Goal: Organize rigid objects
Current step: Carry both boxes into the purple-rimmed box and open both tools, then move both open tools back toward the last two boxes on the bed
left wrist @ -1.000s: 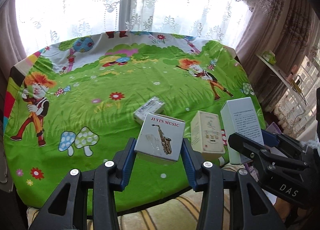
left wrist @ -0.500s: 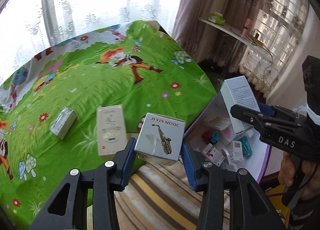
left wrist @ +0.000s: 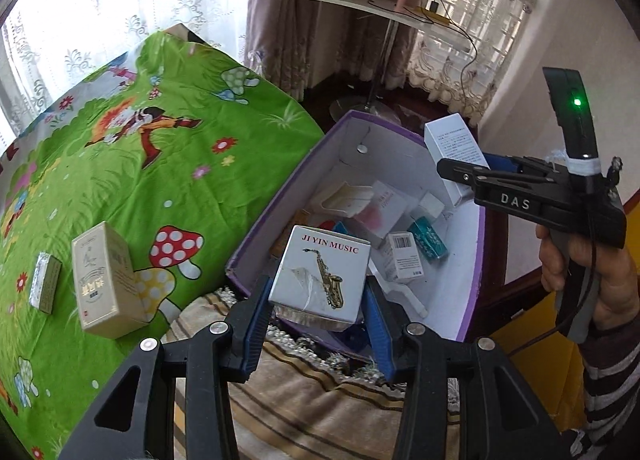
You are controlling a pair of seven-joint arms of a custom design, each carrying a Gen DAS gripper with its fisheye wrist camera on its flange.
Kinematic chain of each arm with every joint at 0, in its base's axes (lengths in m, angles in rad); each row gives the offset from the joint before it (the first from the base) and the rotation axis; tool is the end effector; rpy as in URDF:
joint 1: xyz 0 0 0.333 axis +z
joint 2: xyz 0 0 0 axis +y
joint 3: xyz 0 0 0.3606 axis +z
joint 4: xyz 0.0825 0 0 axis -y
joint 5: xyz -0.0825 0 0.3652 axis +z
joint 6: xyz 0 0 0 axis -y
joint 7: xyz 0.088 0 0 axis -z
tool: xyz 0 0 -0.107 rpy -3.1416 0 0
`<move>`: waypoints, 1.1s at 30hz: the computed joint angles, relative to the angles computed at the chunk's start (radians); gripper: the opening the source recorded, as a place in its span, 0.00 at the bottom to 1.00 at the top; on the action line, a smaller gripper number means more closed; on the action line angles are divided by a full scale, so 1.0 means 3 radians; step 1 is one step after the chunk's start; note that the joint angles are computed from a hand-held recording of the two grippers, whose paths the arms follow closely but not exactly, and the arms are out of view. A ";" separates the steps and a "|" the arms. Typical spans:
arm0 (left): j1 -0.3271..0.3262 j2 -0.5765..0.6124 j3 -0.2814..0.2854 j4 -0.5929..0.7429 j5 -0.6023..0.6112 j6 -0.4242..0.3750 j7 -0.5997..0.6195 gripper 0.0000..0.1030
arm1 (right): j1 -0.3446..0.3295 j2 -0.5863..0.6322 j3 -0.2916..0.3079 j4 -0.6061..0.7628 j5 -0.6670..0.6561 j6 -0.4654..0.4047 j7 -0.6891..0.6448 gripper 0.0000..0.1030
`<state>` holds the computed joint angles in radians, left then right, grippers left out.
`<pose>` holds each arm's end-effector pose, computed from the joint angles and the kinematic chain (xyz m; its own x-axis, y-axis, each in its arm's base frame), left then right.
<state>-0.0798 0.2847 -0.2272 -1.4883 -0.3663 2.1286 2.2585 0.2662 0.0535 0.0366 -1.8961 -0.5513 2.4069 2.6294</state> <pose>0.6439 -0.1967 0.6017 -0.7574 -0.6416 0.1214 -0.6057 0.6208 -0.4977 0.5720 0.1746 0.5740 -0.3966 -0.9161 -0.0588 -0.7268 0.3525 -0.5895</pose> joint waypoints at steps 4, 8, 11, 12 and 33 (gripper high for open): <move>0.0004 0.0025 -0.0041 0.0053 -0.0054 -0.0198 0.0111 0.46 | -0.0027 -0.0044 -0.0014 -0.0066 0.0038 -0.0027 0.0053 0.59; -0.0031 -0.0004 -0.0035 0.0002 -0.0023 -0.0205 0.0172 0.50 | -0.0035 -0.0019 -0.0009 -0.0024 0.0061 -0.0117 0.0076 0.62; -0.0019 0.0001 -0.0023 0.0011 -0.0071 -0.0214 0.0157 0.51 | -0.0029 -0.0008 -0.0003 -0.0007 0.0065 -0.0115 0.0058 0.66; -0.0013 0.0005 -0.0019 0.0019 -0.0083 -0.0214 0.0150 0.51 | -0.0023 -0.0006 0.0000 -0.0001 0.0061 -0.0124 0.0059 0.66; 0.0287 0.0226 0.0113 0.0383 -0.0104 -0.0084 -0.0275 0.52 | 0.0220 0.0397 0.0026 0.0657 0.0184 -0.0174 -0.0331 0.68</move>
<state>0.0062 0.3524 -0.1934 -1.3735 -0.3976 2.1035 2.1761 0.3323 0.1725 0.0445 -1.6990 -0.4960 2.3548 2.5300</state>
